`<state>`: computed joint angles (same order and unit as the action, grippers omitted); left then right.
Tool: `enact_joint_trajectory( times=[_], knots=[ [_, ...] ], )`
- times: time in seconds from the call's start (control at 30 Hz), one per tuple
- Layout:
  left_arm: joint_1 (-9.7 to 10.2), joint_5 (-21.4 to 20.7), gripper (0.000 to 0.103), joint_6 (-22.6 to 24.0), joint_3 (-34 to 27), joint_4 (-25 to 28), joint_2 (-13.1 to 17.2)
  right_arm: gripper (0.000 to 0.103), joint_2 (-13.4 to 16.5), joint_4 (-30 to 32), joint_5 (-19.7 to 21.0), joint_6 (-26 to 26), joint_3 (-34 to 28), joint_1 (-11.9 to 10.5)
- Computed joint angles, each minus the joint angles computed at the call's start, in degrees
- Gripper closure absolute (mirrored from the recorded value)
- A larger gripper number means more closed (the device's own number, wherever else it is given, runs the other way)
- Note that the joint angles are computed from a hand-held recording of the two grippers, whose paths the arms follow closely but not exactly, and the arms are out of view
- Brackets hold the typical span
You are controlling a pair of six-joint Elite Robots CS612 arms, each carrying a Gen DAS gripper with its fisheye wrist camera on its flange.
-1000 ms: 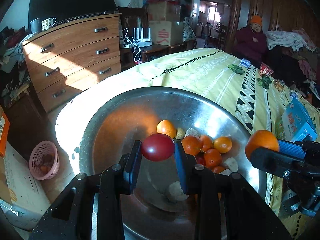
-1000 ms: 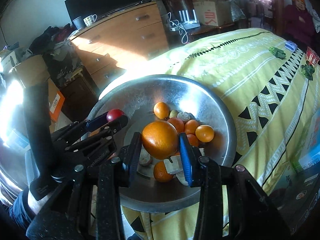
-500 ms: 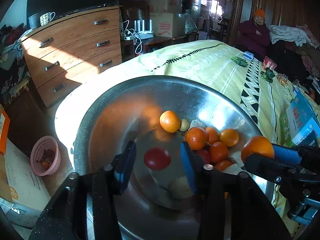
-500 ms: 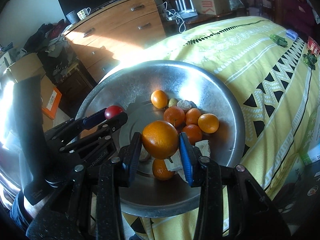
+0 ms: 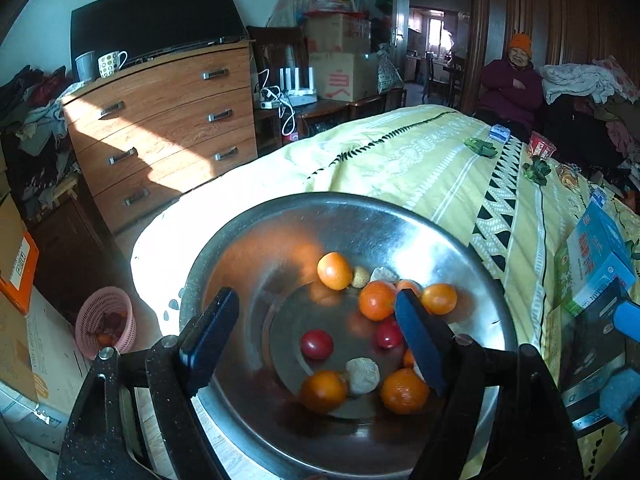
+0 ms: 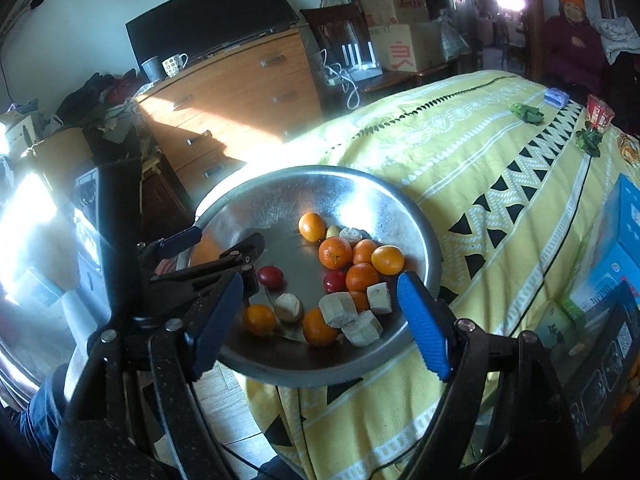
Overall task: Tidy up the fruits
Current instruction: 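Move both open tools back to the fruit pile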
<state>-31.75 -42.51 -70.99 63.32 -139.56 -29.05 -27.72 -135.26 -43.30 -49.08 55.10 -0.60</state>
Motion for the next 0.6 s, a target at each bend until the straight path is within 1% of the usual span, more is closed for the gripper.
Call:
enact_joint_trajectory(
  times=[0.1, 0.2, 0.3, 0.4, 0.5, 0.57, 0.6],
  knots=[
    [-0.82, 2.1, 0.019, 1.9, -1.7, 0.0, 0.3, 0.023, -2.0, -6.1, 1.5, 1.0, 4.4, -1.6],
    [-1.63, 3.7, 0.019, 3.8, -3.6, -0.1, 0.8, 0.022, -3.5, -12.1, 1.8, 2.3, 8.2, -3.2],
    [-2.49, 5.2, 0.019, 6.7, -5.8, -1.4, 1.5, 0.022, -4.7, -17.5, 1.6, 3.3, 11.6, -5.0],
    [-3.43, 6.8, 0.009, 9.8, -9.0, -2.1, 2.8, 0.021, -5.0, -18.7, 0.4, 3.6, 12.9, -6.4],
    [-4.31, 8.0, 0.009, 13.6, -12.8, -2.8, 4.5, 0.021, -5.1, -20.5, -1.6, 4.8, 13.9, -7.6],
    [-4.9, 8.2, 0.005, 16.0, -15.6, -3.5, 5.9, 0.021, -5.0, -20.9, -2.5, 6.1, 14.1, -8.5],
    [-5.16, 8.4, 0.001, 17.2, -17.2, -3.9, 6.6, 0.021, -4.9, -21.1, -2.9, 6.9, 14.1, -9.0]
  ],
)
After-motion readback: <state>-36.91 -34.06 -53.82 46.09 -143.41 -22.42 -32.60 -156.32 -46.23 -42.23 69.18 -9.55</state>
